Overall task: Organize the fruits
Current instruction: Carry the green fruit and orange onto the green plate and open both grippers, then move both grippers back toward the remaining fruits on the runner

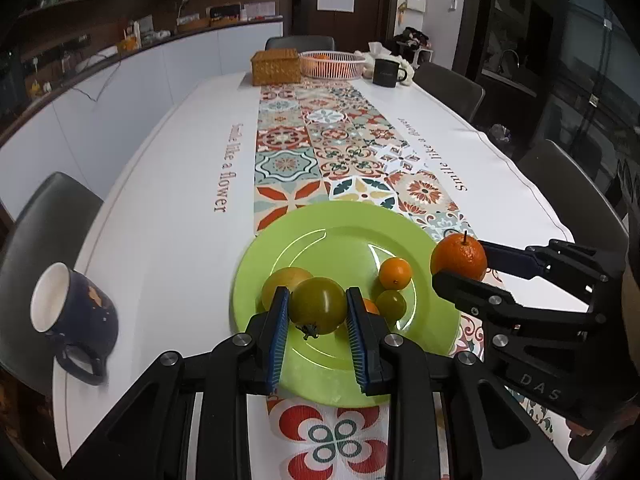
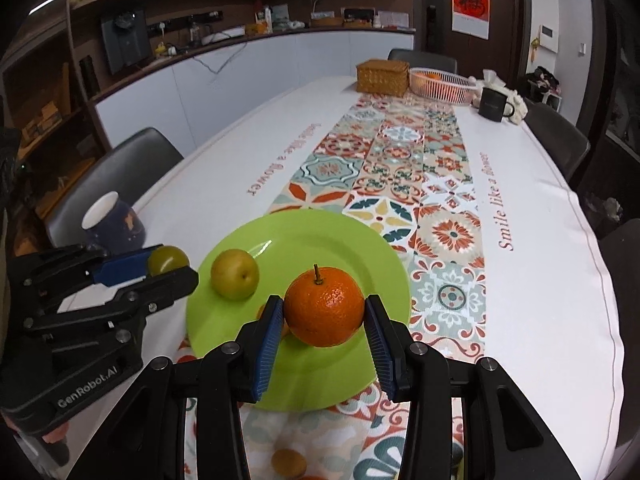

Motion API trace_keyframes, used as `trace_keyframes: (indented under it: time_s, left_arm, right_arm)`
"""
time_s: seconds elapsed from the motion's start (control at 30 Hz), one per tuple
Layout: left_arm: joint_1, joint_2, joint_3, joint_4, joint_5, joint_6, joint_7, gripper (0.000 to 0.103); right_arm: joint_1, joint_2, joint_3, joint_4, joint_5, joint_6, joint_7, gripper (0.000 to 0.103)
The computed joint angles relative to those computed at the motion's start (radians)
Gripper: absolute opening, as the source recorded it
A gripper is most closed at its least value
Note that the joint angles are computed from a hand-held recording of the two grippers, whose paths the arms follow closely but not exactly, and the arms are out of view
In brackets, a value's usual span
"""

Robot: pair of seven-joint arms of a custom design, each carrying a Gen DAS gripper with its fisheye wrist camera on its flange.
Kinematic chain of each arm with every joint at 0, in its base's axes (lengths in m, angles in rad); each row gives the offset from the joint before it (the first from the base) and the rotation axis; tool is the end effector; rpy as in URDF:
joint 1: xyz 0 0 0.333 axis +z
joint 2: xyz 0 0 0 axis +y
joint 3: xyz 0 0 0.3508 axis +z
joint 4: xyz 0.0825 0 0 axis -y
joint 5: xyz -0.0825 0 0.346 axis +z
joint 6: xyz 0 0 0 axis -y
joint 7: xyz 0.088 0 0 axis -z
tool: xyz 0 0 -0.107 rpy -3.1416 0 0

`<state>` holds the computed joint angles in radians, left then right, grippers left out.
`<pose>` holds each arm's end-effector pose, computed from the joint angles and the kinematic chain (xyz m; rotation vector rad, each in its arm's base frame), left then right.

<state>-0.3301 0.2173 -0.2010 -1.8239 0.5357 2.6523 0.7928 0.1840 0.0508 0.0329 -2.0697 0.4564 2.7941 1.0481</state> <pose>0.5446 -0.3225 0.5370 -1.7259 1.9680 -0.7541 0.5625 0.1027 0.5359 -2.0379 1.4072 -0.4619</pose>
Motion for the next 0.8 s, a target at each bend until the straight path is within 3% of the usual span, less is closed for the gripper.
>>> trace_keyframes:
  time_s: [0.27, 0.37, 0.5, 0.8]
  left_arm:
    - [0.011, 0.042, -0.008, 0.031, -0.08, -0.021, 0.049, 0.03]
    - [0.012, 0.042, -0.006, 0.031, -0.097, -0.025, 0.049, 0.038]
    - [-0.001, 0.02, 0.007, 0.016, -0.055, -0.04, 0.018, 0.039]
    - [-0.007, -0.058, 0.0, -0.053, 0.023, -0.032, -0.073, 0.044]
  right_arm:
    - [0.0, 0.048, -0.006, 0.036, -0.068, -0.02, 0.062, 0.042]
    - [-0.003, 0.056, -0.007, 0.041, -0.077, -0.025, 0.074, 0.043]
    - [-0.008, 0.05, -0.002, 0.034, -0.065, -0.013, 0.068, 0.048]
    - [-0.012, -0.03, -0.002, -0.029, 0.008, 0.034, 0.009, 0.048]
